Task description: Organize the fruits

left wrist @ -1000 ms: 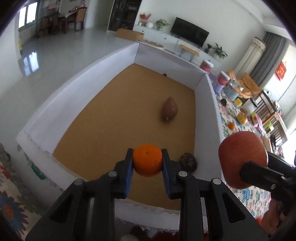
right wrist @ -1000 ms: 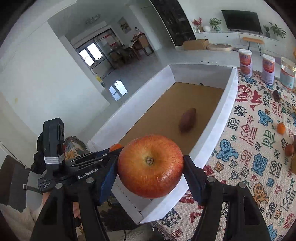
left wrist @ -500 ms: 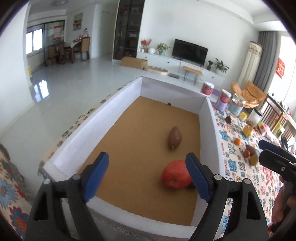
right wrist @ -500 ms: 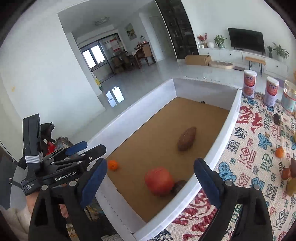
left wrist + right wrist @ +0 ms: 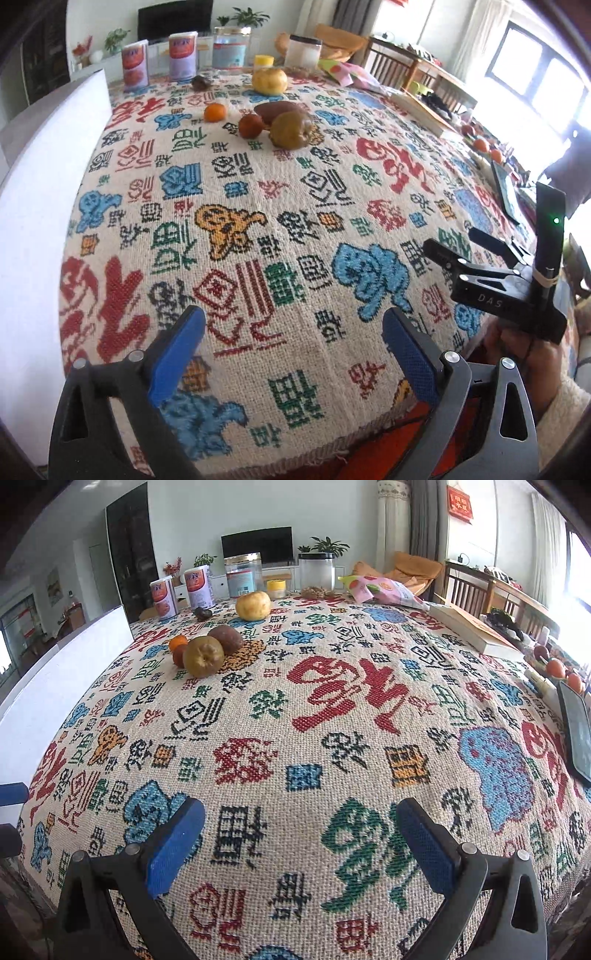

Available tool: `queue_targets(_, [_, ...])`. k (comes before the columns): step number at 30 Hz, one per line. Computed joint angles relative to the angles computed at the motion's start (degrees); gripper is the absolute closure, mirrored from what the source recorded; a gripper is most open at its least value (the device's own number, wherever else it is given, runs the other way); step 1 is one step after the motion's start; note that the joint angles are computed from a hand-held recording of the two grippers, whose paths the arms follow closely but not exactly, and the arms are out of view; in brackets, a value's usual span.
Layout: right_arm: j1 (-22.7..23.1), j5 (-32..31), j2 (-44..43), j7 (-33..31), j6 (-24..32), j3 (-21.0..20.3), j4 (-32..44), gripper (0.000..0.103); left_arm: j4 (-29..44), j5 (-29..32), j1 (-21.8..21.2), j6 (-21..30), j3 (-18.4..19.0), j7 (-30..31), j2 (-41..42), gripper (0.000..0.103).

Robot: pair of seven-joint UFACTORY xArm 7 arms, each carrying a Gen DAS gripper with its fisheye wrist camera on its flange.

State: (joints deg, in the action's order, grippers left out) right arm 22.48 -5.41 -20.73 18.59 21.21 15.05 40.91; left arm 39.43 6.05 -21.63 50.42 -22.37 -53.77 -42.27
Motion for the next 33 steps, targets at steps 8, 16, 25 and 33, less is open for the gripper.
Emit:
queue_targets(8, [-3.8,-5.3,8.9,5.0,6.5,1.8,11.7,0.0,2.4,13.1,10.5,-2.4,-0.6,-5.4,10.3,0.005])
queue_targets(16, [-0.7,-8.4,19.6,6.3,8.2,-2.1,19.7,0.0,3.2,17.9,10.6,-3.0,1.1,-10.1,13.9,0.0])
queue_targets(25, [0.5,-10.7,19.9,8.3,9.5,-3.0,20.3,0.0,3.5,18.8,9.3,-2.6,2.2,-10.7,14.3,0.0])
queue_targets(33, [0.6,-10.4,19.6,8.1,9.4,-3.1,20.1,0.0,3.4,18.9,9.1,-2.6,2.5,-10.7,14.3,0.001])
